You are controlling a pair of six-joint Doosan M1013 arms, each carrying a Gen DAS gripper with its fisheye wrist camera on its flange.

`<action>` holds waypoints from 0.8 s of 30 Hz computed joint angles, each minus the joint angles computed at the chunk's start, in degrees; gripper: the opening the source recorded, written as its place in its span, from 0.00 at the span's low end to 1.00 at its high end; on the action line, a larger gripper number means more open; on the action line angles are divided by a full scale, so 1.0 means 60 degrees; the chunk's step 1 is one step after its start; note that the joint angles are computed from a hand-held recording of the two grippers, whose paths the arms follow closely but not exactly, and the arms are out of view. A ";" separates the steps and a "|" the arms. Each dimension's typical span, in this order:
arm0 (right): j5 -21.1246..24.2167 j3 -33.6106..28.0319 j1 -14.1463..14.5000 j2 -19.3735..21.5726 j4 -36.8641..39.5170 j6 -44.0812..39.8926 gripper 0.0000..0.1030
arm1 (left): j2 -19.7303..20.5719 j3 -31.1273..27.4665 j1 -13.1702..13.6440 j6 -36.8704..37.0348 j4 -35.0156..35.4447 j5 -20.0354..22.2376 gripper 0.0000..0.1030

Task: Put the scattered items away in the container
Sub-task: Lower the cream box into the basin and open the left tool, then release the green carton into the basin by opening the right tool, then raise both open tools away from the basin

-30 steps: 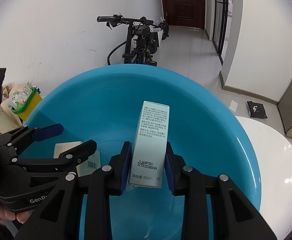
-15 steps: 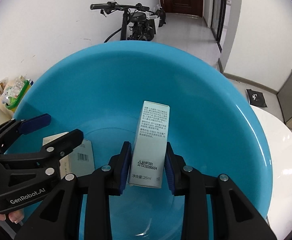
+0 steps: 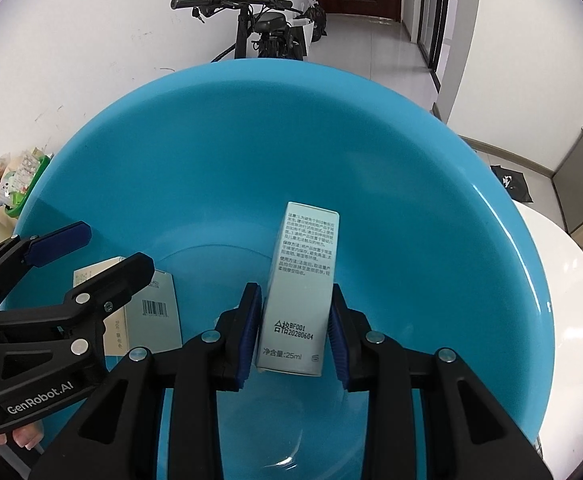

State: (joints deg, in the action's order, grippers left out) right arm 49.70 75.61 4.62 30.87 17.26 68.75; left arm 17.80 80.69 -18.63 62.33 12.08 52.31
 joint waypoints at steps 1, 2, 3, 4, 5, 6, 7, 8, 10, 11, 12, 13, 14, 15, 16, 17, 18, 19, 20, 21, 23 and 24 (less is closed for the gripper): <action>0.0013 -0.0008 -0.0005 0.0001 -0.0006 0.0027 0.29 | 0.0003 -0.0004 0.0001 0.0001 -0.0001 0.0002 0.75; 0.0019 -0.0011 -0.0012 0.0000 -0.0010 0.0058 0.29 | 0.0004 -0.0004 -0.0002 -0.0012 0.0011 0.0001 0.75; 0.0027 -0.0019 -0.0012 0.0002 -0.0015 0.0121 0.30 | 0.0002 0.0000 -0.0010 -0.0044 0.0046 -0.0003 0.75; 0.0055 -0.0049 -0.0018 0.0016 -0.0011 0.0176 0.31 | -0.0003 0.0007 -0.0012 -0.0077 0.0086 -0.0016 0.75; 0.0073 -0.0085 -0.0023 0.0033 -0.0012 0.0239 0.36 | -0.0020 0.0025 -0.0014 -0.0122 0.0126 -0.0053 0.75; 0.0073 -0.0116 -0.0030 0.0048 -0.0006 0.0280 0.43 | -0.0039 0.0046 -0.0019 -0.0184 0.0185 -0.0102 0.75; 0.0044 -0.0111 -0.0036 0.0040 0.0012 0.0288 0.44 | -0.0059 0.0064 -0.0029 -0.0214 0.0227 -0.0125 0.75; 0.0001 -0.0088 -0.0038 0.0021 0.0025 0.0284 0.44 | -0.0080 0.0079 -0.0037 -0.0218 0.0247 -0.0142 0.75; -0.0102 -0.0041 -0.0038 -0.0022 0.0029 0.0280 0.46 | -0.0112 0.0103 -0.0029 -0.0270 0.0288 -0.0209 0.75; -0.0136 -0.0029 -0.0040 -0.0038 0.0039 0.0267 0.49 | -0.0122 0.0103 -0.0016 -0.0278 0.0295 -0.0227 0.75; -0.0178 -0.0035 -0.0029 -0.0041 0.0053 0.0268 0.52 | -0.0135 0.0112 -0.0010 -0.0288 0.0306 -0.0252 0.75; -0.0238 -0.0012 -0.0029 -0.0064 0.0078 0.0259 0.54 | -0.0148 0.0122 -0.0008 -0.0322 0.0332 -0.0287 0.75; -0.0305 0.0014 -0.0035 -0.0091 0.0103 0.0246 0.56 | -0.0162 0.0130 -0.0005 -0.0375 0.0370 -0.0331 0.75; -0.0409 0.0067 -0.0042 -0.0126 0.0139 0.0217 0.58 | -0.0178 0.0143 -0.0005 -0.0417 0.0410 -0.0378 0.75; -0.0479 0.0099 -0.0055 -0.0157 0.0180 0.0186 0.59 | -0.0194 0.0155 -0.0012 -0.0452 0.0455 -0.0427 0.75; -0.0547 0.0101 -0.0052 -0.0171 0.0225 0.0173 0.61 | -0.0214 0.0169 -0.0016 -0.0479 0.0486 -0.0496 0.75; -0.0649 0.0124 -0.0063 -0.0201 0.0310 0.0119 0.62 | -0.0244 0.0198 -0.0013 -0.0512 0.0514 -0.0596 0.75; -0.0772 0.0177 -0.0077 -0.0249 0.0388 0.0057 0.63 | -0.0265 0.0210 -0.0012 -0.0555 0.0557 -0.0675 0.75; -0.0938 0.0244 -0.0092 -0.0310 0.0475 -0.0018 0.66 | -0.0272 0.0200 -0.0014 -0.0594 0.0618 -0.0712 0.75; -0.1144 0.0312 -0.0094 -0.0368 0.0529 -0.0056 0.69 | -0.0300 0.0222 -0.0036 -0.0704 0.0770 -0.0756 0.75; -0.1696 0.0488 -0.0069 -0.0519 0.0458 -0.0035 0.79 | -0.0409 0.0330 -0.0134 -0.1193 0.1264 -0.0821 0.75; -0.2061 0.0606 -0.0046 -0.0614 0.0415 -0.0077 0.82 | -0.0467 0.0387 -0.0155 -0.1403 0.1452 -0.0918 0.75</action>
State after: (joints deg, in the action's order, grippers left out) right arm 37.33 79.25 4.34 27.19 19.75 68.29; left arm 15.00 83.01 -19.55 53.91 20.79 46.81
